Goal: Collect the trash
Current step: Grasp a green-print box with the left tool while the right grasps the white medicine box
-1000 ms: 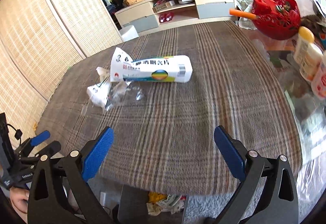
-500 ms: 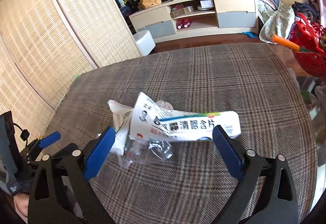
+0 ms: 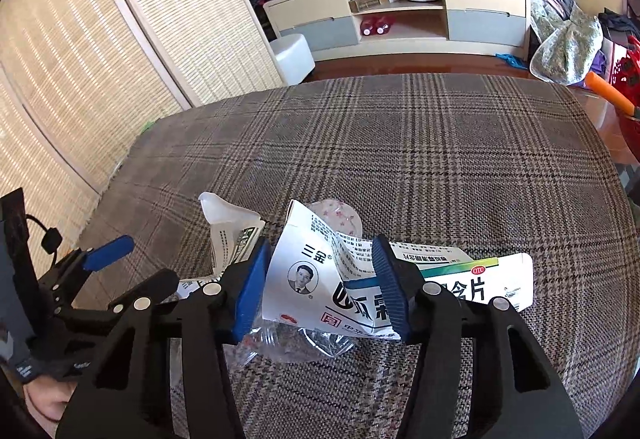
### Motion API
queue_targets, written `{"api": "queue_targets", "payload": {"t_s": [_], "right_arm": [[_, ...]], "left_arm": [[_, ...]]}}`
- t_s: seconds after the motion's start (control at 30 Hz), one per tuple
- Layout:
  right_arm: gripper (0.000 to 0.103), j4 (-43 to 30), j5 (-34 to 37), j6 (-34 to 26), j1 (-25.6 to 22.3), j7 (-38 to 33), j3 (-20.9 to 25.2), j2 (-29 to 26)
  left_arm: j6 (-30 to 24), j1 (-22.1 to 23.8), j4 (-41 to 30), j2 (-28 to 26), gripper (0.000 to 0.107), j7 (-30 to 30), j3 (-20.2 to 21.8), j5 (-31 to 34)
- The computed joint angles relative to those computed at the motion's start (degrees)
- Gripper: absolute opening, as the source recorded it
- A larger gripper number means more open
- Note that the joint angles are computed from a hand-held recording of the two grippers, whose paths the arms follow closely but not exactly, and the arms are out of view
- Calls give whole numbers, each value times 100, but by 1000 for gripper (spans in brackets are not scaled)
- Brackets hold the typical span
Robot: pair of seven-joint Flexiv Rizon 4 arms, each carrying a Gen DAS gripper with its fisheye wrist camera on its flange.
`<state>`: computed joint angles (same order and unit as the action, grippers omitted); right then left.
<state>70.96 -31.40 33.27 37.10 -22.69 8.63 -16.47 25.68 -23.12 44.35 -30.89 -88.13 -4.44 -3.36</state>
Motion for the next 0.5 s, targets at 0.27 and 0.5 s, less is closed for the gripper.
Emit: {"api": "queue_targets", "payload": {"t_s": [0.27, 0.5], "right_arm": [[53, 127, -140, 107, 16, -38, 2, 2], [39, 221, -65, 173, -45, -208, 18, 65]], "left_arm": [[-96, -89, -68, -219, 91, 181, -92, -107], [-280, -180, -347, -433, 61, 208, -46, -78]]}}
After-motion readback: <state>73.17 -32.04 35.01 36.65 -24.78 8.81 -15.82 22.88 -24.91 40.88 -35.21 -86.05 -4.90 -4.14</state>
